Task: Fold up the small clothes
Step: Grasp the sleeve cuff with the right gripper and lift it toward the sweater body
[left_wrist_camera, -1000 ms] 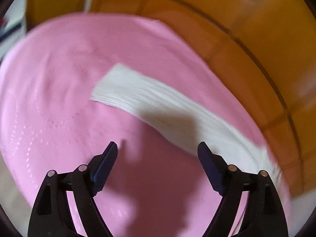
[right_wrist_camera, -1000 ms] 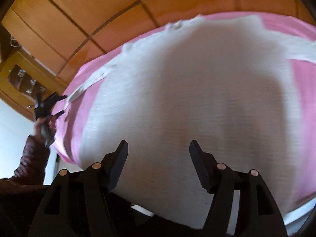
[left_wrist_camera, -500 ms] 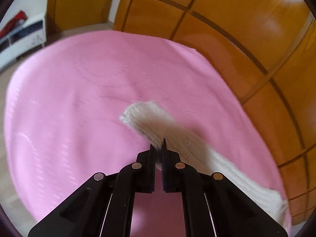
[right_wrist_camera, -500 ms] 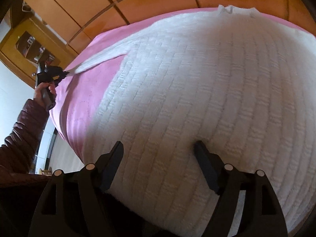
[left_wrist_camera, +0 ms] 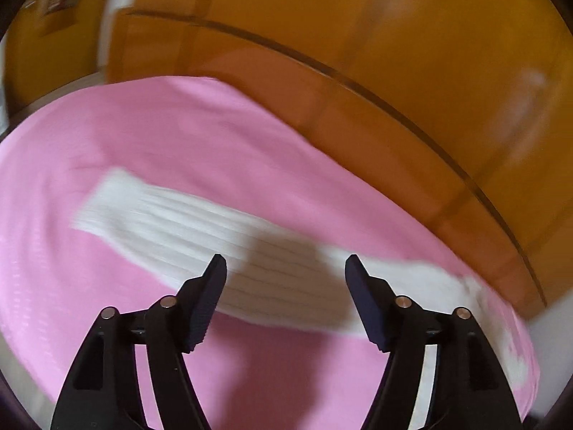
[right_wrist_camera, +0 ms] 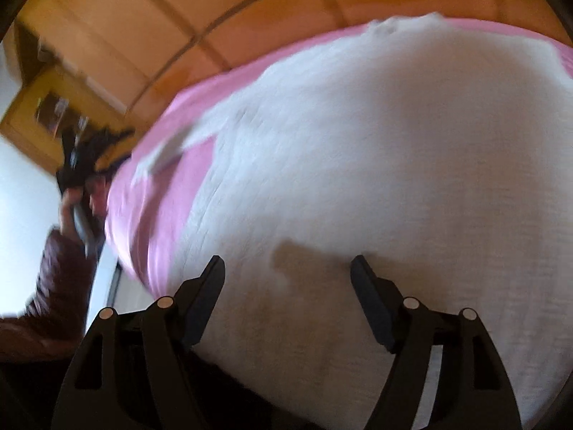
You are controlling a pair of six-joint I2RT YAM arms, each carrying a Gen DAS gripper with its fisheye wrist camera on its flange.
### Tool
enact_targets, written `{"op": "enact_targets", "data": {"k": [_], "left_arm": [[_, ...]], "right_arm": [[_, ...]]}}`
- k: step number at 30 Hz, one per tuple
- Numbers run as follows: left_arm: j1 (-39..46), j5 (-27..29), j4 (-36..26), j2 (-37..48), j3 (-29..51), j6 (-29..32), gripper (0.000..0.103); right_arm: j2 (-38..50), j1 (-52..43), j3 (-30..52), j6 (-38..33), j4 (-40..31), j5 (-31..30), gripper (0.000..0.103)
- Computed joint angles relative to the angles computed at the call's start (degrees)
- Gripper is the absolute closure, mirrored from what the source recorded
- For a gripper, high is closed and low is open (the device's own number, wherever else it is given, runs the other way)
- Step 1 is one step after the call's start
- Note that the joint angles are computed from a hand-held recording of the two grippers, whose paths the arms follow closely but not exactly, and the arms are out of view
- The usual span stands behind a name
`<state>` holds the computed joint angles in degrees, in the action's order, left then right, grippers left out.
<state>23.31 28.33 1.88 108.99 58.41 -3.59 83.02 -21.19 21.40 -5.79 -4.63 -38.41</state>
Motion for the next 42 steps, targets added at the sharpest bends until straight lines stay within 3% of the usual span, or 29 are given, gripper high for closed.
{"op": "enact_targets", "data": {"k": [3, 6, 8, 12, 18, 21, 28, 30, 31, 32, 34, 36, 40, 42], "left_arm": [[-6.5, 0.9, 2.5, -3.5, -4.8, 0.2, 0.035], [-15.3, -1.9, 6.1, -8.0, -11.5, 1.5, 0.035], [-22.4, -5.3, 9.1, -10.1, -15.6, 2.2, 0.035], [-35.1, -11.7, 14.1, -10.5, -21.6, 5.1, 0.035], [-42.1, -19.7, 15.6, -3.8, -21.5, 7.1, 0.035], [-39.5, -17.2, 18.5, 0.1, -21.9, 4.4, 0.026], [-41.4, -20.2, 20.0, 0.4, -22.2, 2.0, 0.019], [-41.6, -20.5, 19.7, 0.5, -22.0, 1.8, 0.018], [-42.7, -21.3, 19.5, 1.2, -21.0, 1.0, 0.018], [-42.9, -21.6, 19.1, 1.4, -20.6, 1.0, 0.018], [-43.2, -22.0, 18.9, 1.7, -20.2, 0.9, 0.017], [-43.6, -22.3, 18.8, 2.6, -19.1, 0.8, 0.017], [-43.5, -21.9, 19.3, 3.4, -18.7, 0.9, 0.015], [-43.0, -21.2, 18.8, 3.2, -18.6, 1.1, 0.015]], "right_arm": [[-0.5, -14.3, 2.3, -2.4, -3.8, -4.0, 0.031], [5.0, -31.3, 7.9, -4.5, -5.7, -5.6, 0.038], [12.0, -40.9, 13.8, -2.9, -5.4, -4.7, 0.046], [25.1, -50.8, 27.5, 5.4, -1.9, -0.1, 0.053], [40.7, -54.6, 48.3, 19.9, -1.6, 4.9, 0.063], [47.2, -54.7, 59.4, 26.1, -3.3, 5.8, 0.063], [61.5, -52.8, 84.1, 30.1, -14.4, 9.3, 0.063], [64.0, -52.1, 89.0, 29.6, -16.8, 11.7, 0.071], [64.6, -51.9, 90.5, 28.8, -17.9, 12.4, 0.089], [65.5, -51.6, 92.7, 27.2, -20.0, 13.8, 0.097], [65.1, -50.5, 94.2, 23.0, -22.4, 19.3, 0.098], [60.8, -51.2, 88.0, 21.3, -15.8, 22.5, 0.098], [61.4, -53.4, 87.0, 23.1, -17.0, 23.4, 0.098], [58.5, -53.9, 82.4, 24.4, -13.3, 20.5, 0.098]]}}
